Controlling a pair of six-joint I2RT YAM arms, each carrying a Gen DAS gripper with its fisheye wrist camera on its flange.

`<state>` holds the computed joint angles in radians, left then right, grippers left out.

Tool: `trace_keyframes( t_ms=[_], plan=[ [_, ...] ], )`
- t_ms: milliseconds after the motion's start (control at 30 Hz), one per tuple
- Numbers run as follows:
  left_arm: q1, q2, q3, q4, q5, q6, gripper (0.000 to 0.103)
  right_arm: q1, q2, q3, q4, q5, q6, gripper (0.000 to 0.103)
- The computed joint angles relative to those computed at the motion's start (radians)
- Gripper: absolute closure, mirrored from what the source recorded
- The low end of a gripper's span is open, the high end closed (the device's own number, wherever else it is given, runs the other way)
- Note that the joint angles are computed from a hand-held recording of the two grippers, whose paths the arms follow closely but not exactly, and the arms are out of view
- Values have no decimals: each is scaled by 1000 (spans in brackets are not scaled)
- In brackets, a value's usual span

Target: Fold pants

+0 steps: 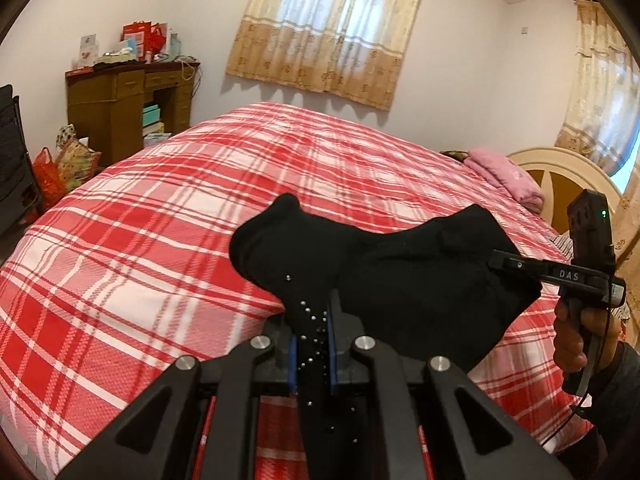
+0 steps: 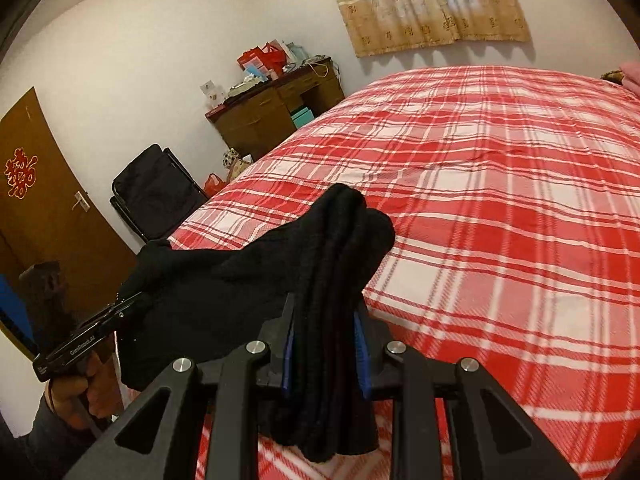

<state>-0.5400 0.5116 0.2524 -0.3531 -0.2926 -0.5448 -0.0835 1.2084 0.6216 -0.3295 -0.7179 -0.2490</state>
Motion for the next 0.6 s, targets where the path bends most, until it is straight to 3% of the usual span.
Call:
trace_keyframes(
  t_ms=[167, 433, 500, 600],
  plan=[
    [89, 7, -30, 24, 66, 31, 92, 51, 114, -2, 130, 35, 65, 78],
    [51, 55, -40, 51, 9, 41, 91, 57, 194, 4, 184, 59, 70, 78],
    [53, 101, -42, 73, 3, 40, 86, 63, 210, 7, 190, 82, 71, 77],
    [39, 193, -38, 93, -49, 14, 66, 73, 249, 21, 193, 127, 64, 75]
  ],
)
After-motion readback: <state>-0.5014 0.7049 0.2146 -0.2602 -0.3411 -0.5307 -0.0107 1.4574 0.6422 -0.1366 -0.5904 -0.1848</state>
